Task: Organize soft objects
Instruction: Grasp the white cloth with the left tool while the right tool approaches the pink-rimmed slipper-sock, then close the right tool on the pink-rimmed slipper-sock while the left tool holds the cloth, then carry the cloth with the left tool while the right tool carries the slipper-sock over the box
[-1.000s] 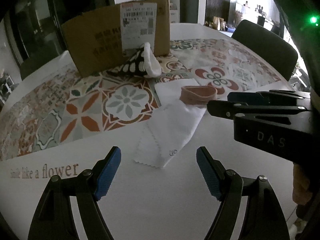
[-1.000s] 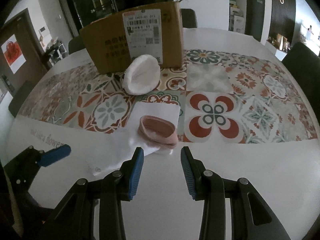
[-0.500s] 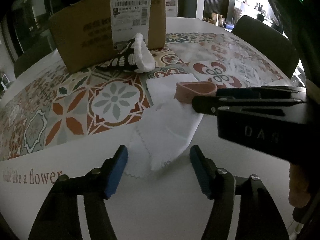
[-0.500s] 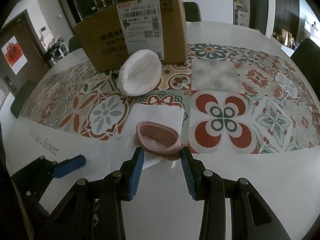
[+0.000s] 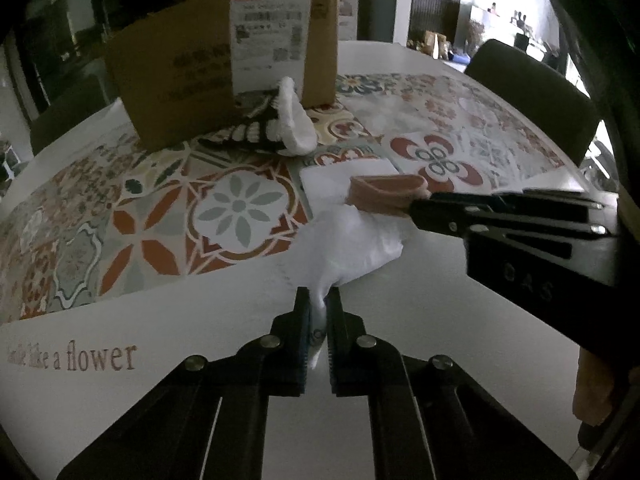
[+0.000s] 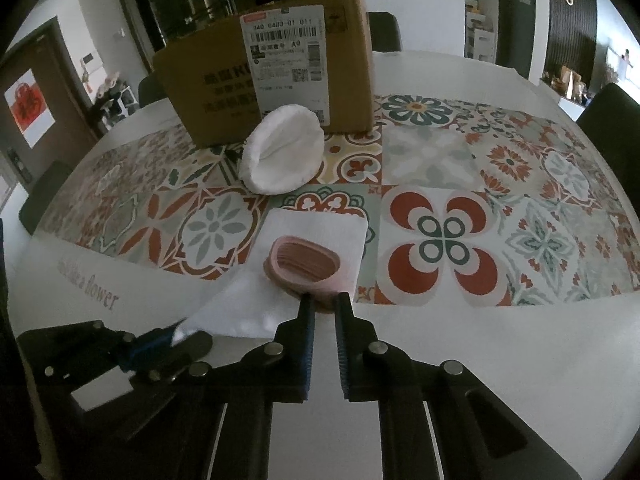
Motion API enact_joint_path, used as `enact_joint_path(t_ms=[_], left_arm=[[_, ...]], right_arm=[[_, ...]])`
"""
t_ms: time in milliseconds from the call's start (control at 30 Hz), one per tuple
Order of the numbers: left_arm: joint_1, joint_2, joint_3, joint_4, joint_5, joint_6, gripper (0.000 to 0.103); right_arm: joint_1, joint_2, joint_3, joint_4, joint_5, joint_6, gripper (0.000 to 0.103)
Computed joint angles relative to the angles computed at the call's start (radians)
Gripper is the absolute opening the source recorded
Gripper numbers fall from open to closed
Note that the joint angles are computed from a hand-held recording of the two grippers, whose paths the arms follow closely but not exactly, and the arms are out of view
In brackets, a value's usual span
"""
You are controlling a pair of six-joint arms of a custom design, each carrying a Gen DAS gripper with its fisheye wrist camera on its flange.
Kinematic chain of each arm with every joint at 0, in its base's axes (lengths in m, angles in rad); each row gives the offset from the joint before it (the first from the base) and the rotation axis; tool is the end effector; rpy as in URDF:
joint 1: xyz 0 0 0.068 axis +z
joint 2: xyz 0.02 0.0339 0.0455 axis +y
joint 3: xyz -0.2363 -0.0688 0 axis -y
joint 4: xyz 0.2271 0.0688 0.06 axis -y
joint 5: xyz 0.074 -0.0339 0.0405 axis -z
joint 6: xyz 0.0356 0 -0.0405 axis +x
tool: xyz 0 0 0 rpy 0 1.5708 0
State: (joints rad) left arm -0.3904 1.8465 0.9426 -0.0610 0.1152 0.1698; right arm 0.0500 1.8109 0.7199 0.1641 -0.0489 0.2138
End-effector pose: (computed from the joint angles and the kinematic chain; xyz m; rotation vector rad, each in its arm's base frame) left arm 0.3075 -0.1310 0.1096 0.7468 2.4304 -0.2332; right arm 0.2996 0.0167 0.0816 0.1845 2.4975 0.1706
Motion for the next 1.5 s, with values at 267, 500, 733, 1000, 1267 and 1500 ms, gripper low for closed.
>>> enact_joint_path(t_ms=[267, 500, 733, 1000, 1267, 1500], left_arm=[[0.029, -0.094, -0.034, 0.014, 0.004, -0.015, 0.009], [0.043, -0.143, -0.068, 0.044, -0.015, -0.028, 0.009], [0.072, -0.129, -0.049, 0.047, -0.016, -0.043, 0.009], [0.093, -0.085, -0.013, 0.028, -0.007, -0.048, 0.009], [0.100, -0.088, -0.009, 0.022, 0.010, -0.045, 0.009], [0.118, -0.148, -0.022, 0.016, 0.052, -0.050, 0.009]], right_arm=[[0.016, -0.076, -0.049, 0.008, 0.025, 0.027, 0.009], [0.008, -0.063, -0.035, -0.015, -0.014, 0.033, 0.051], [0.048, -0.023, 0.012, -0.015, 0.039, -0.002, 0.055], [0.081, 0.083, 0.115, -0.058, 0.087, -0.030, 0.050], [0.098, 0.078, 0.105, -0.054, 0.147, -0.040, 0.012], [0.108, -0.052, 0.040, -0.052, 0.148, -0.005, 0.011]])
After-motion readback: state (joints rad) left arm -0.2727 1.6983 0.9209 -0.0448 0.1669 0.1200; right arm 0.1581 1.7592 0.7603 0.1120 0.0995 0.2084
